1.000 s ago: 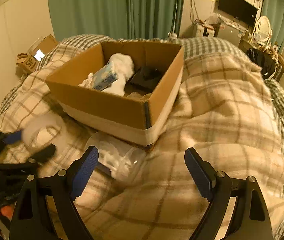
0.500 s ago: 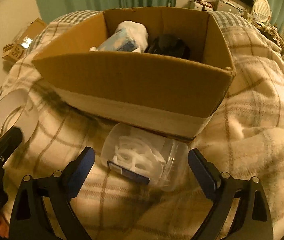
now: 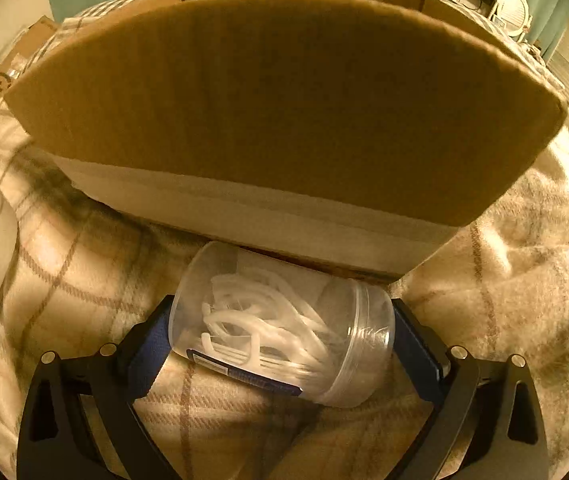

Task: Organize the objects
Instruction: 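Grasp the clear plastic jar with the right gripper, then carry the tape ring and jar over the box and open both grippers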

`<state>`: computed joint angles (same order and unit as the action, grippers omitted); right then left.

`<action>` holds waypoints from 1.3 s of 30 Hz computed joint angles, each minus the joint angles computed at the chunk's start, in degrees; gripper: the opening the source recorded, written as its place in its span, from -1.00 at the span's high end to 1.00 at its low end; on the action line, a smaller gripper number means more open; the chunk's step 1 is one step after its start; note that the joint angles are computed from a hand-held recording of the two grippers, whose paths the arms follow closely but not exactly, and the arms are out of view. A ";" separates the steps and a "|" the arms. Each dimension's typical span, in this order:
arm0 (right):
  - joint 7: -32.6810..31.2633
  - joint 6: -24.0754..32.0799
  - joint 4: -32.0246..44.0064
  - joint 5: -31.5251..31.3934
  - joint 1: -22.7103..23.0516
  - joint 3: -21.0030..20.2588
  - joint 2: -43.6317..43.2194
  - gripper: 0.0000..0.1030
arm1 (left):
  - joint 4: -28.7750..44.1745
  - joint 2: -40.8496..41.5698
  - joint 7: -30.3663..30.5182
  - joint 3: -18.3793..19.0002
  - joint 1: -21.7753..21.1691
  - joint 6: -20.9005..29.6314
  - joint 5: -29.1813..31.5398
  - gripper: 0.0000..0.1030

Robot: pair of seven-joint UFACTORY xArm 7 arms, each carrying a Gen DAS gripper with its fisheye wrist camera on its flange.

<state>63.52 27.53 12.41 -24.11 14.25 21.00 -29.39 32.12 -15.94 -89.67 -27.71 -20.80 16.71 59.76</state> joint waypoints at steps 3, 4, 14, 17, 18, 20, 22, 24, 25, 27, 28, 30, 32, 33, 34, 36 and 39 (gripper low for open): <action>-1.66 0.58 -1.23 1.43 2.15 -0.93 -2.39 -0.91 | -0.37 -0.48 0.22 0.22 -0.15 -0.43 -0.47 -0.57; -2.57 0.85 -1.93 2.54 3.07 -1.24 -3.91 -0.90 | -0.57 -0.78 0.48 0.28 -0.21 -0.56 -0.84 -0.57; -7.49 13.59 -6.84 10.27 15.84 -0.43 -26.41 -0.89 | -2.80 -6.06 6.58 -1.44 -0.89 -0.05 -9.39 -0.57; -9.36 18.07 -8.74 11.55 18.91 -1.40 -35.03 -0.89 | -3.23 -8.34 9.11 -2.46 -1.04 0.57 -13.02 -0.57; -10.10 21.19 -9.36 12.06 20.41 -1.39 -39.48 -0.89 | -3.24 -9.22 10.14 -2.81 -1.24 1.03 -14.28 -0.57; -10.18 23.57 -9.25 12.58 20.78 0.15 -43.59 -0.89 | -3.00 -10.24 11.94 -3.49 -1.11 1.42 -16.41 -0.57; -12.42 21.76 -7.76 11.95 18.99 -0.28 -42.81 -0.88 | -2.37 -11.27 13.55 -4.28 -1.01 2.10 -18.41 -0.57; -14.00 22.78 -7.55 11.97 19.21 -1.53 -45.97 -0.88 | -1.47 -11.98 15.30 -4.90 -0.78 2.71 -20.02 -0.57; -15.00 23.01 -7.37 12.18 19.12 -2.02 -47.44 -0.88 | -0.79 -12.21 16.09 -5.31 -0.47 2.94 -20.51 -0.57; -16.80 22.51 -6.36 12.37 17.76 -2.29 -48.30 -0.88 | 0.87 -12.20 17.60 -6.21 0.37 3.35 -21.09 -0.57; -18.12 22.48 -5.74 12.24 17.09 -2.54 -49.04 -0.88 | 1.79 -12.00 18.26 -6.59 0.89 3.19 -21.16 -0.57; -20.73 20.72 -4.07 11.81 14.70 -3.16 -48.52 -0.88 | 3.98 -10.87 19.96 -6.63 1.72 2.45 -21.59 -0.57; -22.88 17.51 -2.60 11.63 12.04 -3.65 -46.61 -0.88 | 5.97 -9.71 21.22 -6.73 2.70 1.86 -21.84 -0.57; -24.25 16.30 -1.65 11.43 10.66 -4.17 -45.90 -0.88 | 7.34 -8.98 21.63 -7.16 3.61 1.92 -21.43 -0.57; -25.81 15.50 -0.72 11.28 9.50 -4.67 -45.56 -0.88 | 8.77 -8.24 21.69 -7.81 4.73 2.08 -20.63 -0.57; -28.81 13.21 1.25 10.92 6.74 -5.57 -43.71 -0.88 | 11.38 -6.61 21.54 -8.58 6.51 2.15 -18.91 -0.57; -33.02 8.10 4.59 10.48 2.16 -7.05 -38.74 -0.88 | 15.64 -3.17 20.99 -8.80 8.24 2.03 -15.78 -0.57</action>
